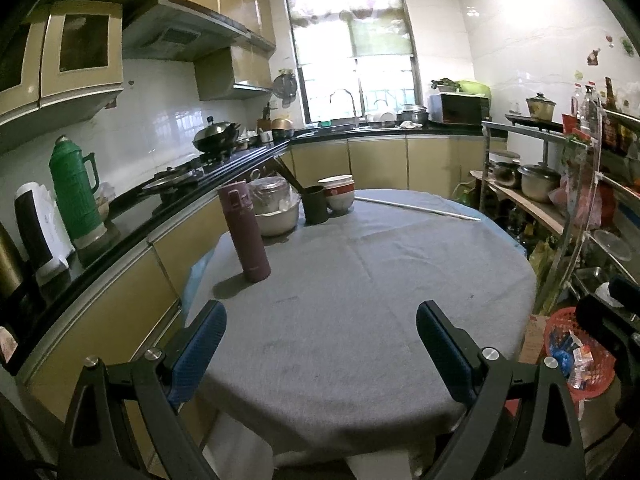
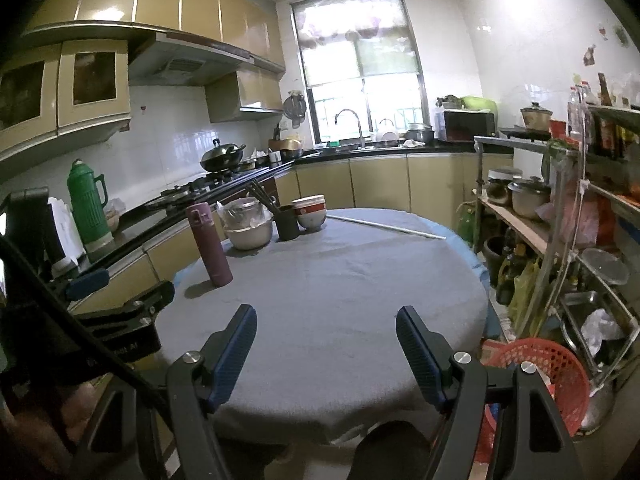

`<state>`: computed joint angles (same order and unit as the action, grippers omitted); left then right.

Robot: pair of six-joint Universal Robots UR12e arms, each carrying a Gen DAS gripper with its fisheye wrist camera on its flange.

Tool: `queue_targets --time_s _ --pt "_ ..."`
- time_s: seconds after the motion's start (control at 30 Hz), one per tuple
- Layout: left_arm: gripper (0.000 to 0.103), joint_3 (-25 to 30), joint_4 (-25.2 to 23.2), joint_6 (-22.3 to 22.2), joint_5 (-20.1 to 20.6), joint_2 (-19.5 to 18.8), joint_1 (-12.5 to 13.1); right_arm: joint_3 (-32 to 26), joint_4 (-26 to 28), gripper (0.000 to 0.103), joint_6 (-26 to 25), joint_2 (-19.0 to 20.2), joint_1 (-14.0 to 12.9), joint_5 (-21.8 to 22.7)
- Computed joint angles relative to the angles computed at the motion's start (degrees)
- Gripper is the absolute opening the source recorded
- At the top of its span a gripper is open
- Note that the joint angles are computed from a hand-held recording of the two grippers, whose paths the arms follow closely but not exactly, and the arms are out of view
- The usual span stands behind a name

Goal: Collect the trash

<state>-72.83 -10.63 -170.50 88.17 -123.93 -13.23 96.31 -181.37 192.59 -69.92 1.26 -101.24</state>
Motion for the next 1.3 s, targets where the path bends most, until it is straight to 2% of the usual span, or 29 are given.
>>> queue_targets --time_s 0.33,0.83,1.3 --pt "0.096 0.8 -0.6 -2.6 0.8 -0.4 0.7 -2.3 0.9 0.075 -2.3 1.4 1.3 -1.6" --pt "0.096 1.2 -0.5 -4.4 2.7 -1.0 1.1 -2.9 6.7 0.075 1.7 2.5 0.6 2.2" --pt "0.096 1.6 -1.4 -5.4 3.0 -1.4 1.3 -2.9 5.9 0.075 2.4 2.6 0.5 1.9"
